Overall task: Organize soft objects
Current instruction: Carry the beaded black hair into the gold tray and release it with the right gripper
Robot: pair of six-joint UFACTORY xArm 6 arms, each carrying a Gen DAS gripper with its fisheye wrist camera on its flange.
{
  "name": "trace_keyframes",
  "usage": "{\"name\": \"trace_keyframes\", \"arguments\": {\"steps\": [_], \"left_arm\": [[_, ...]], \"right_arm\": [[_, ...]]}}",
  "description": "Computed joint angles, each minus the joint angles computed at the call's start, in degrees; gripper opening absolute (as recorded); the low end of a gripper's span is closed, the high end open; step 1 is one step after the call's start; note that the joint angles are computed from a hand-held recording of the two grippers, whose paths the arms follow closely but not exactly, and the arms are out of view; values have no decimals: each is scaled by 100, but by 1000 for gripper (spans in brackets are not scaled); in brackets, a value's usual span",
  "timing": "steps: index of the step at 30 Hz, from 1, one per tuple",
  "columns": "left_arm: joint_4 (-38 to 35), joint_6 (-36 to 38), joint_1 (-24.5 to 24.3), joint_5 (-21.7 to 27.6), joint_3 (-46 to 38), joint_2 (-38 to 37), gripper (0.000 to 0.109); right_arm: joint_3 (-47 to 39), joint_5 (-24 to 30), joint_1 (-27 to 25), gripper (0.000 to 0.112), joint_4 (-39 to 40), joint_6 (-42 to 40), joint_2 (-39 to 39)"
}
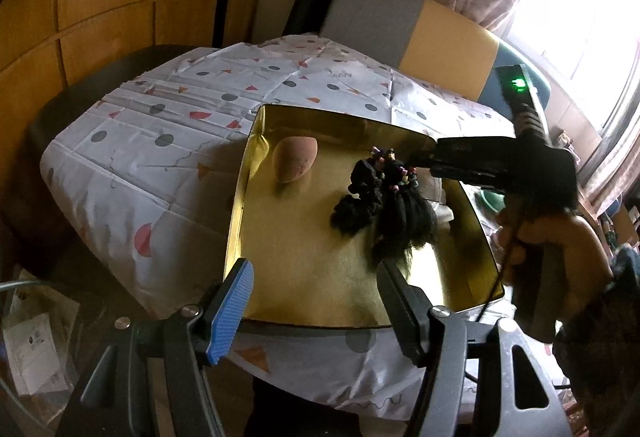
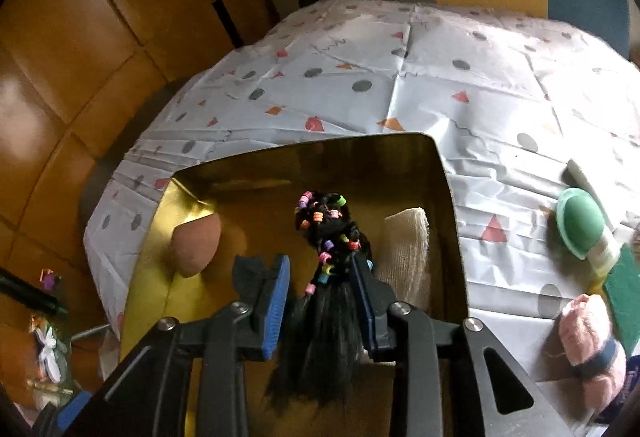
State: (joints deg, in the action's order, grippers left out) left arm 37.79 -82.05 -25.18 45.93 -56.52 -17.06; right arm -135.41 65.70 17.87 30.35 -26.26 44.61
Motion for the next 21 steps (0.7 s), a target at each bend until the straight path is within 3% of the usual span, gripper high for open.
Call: {"name": "trace_keyframes", "arguments": {"steps": [3,7,10,12,14,16,21], "left_arm": [[12,18,-41,16,-50,52,65],[-51,85,-95,100,-153,147,65],[-15,60,-155,199,-224,196,65],[-4,75,-199,290,-286,232,65],[28,73,-235,347,-344,264,65],[54,96,-258,365,-391,294,65],[56,242,-331,389,-541,428,65]], "right_arm": [[830,-383,-70,43,258,-466,-559],[1619,-724,-201,46,580,-868,-1110],[2174,-987,-304,56,739,-1218,-1496],[2517,-1136,-403,57,862,-1515,-1749],[2747,-1318,-473,58,907,-1745,-1925],[3015,-1541,-597,68,1006,-2048,-2125],[3250,-1785,-955,70,1062,-2383,-2283]]}}
